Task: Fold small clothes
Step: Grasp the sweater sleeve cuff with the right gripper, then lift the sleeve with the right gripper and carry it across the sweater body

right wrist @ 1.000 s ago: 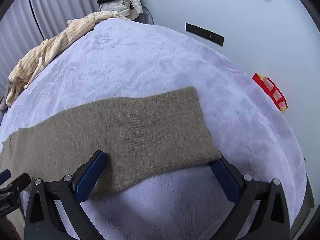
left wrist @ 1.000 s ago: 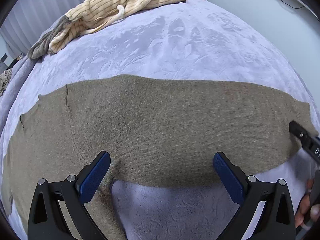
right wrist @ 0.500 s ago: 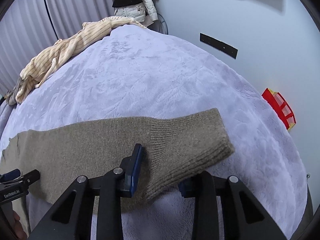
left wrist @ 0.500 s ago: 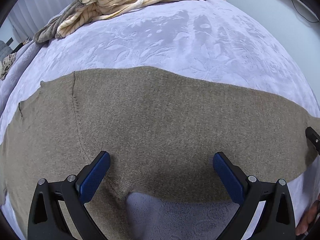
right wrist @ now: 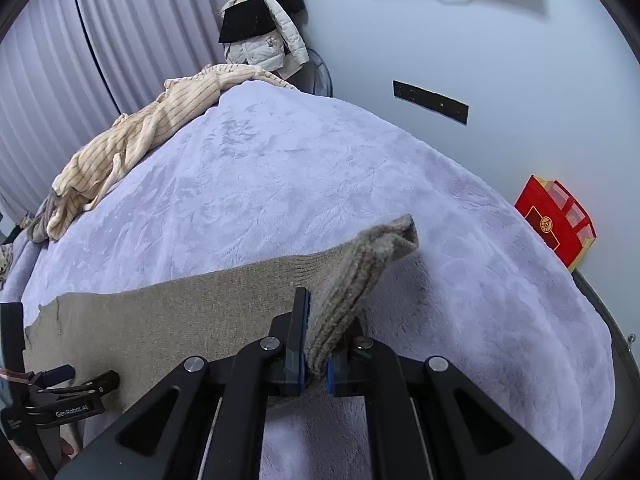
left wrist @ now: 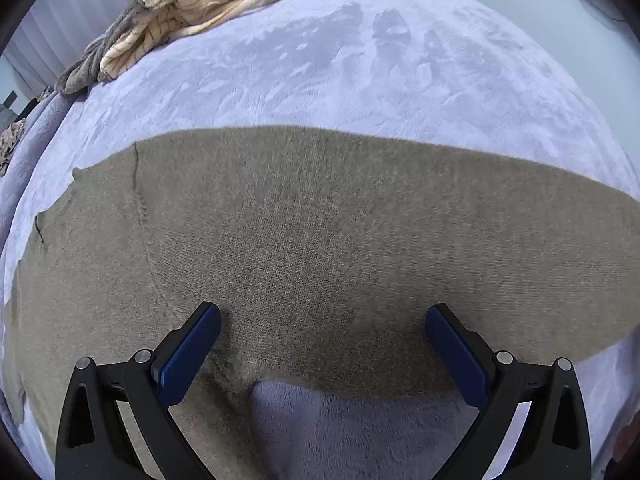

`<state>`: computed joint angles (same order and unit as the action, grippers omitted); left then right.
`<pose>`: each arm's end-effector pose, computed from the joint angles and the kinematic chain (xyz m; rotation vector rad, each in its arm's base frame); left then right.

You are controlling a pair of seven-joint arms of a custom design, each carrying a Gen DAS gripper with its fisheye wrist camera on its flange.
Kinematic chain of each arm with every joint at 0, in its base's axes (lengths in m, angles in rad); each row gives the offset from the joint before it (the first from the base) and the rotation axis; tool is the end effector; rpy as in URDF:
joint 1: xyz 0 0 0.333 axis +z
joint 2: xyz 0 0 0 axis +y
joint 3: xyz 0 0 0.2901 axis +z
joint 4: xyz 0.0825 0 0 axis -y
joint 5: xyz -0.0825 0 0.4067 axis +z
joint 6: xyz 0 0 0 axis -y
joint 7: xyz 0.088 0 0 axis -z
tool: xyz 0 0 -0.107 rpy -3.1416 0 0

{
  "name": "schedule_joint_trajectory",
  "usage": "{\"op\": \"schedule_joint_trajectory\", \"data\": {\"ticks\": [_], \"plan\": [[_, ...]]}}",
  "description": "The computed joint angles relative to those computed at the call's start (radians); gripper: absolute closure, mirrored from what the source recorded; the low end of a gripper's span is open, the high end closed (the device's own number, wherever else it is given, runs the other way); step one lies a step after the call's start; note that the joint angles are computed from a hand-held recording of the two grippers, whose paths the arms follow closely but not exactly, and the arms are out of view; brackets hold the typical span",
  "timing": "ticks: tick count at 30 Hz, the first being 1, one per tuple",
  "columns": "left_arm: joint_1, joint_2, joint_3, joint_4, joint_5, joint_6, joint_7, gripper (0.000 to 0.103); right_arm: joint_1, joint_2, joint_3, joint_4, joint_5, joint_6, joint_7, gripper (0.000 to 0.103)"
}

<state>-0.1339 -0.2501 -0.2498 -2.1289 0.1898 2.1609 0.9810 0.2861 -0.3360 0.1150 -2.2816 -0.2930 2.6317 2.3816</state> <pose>0.4978 -0.2001 0.5084 -2.1159 1.8745 -0.2714 0.4807 0.2161 0.5325 -1.5738 1.9184 -0.4915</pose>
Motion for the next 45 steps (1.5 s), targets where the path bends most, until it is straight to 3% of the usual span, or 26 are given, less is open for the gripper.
{"op": "schedule_joint_trajectory", "data": {"ticks": [5, 11, 20, 36, 45], "plan": [[0.001, -0.118, 0.010, -0.082, -0.033, 0.022, 0.034, 0.000, 0.000, -0.009, 0.013, 0.021, -0.010, -0.034, 0.012, 0.096], [0.041, -0.277, 0.029, -0.201, -0.080, -0.005, 0.067, 0.000, -0.002, -0.017, 0.061, 0.079, -0.096, -0.110, 0.065, 0.096], [0.104, -0.465, 0.054, -0.341, -0.156, -0.011, 0.112, 0.000, 0.062, 0.026, 0.114, 0.211, -0.174, -0.196, 0.086, 0.096], [0.197, -0.755, 0.115, -0.509, -0.229, -0.042, 0.234, 0.000, 0.230, 0.213, 0.183, 0.480, -0.289, -0.320, 0.133, 0.096], [0.274, -0.859, 0.161, -0.581, -0.253, -0.092, 0.307, 0.000, 0.357, 0.377, 0.173, 0.686, -0.362, -0.407, 0.142, 0.096]]}}
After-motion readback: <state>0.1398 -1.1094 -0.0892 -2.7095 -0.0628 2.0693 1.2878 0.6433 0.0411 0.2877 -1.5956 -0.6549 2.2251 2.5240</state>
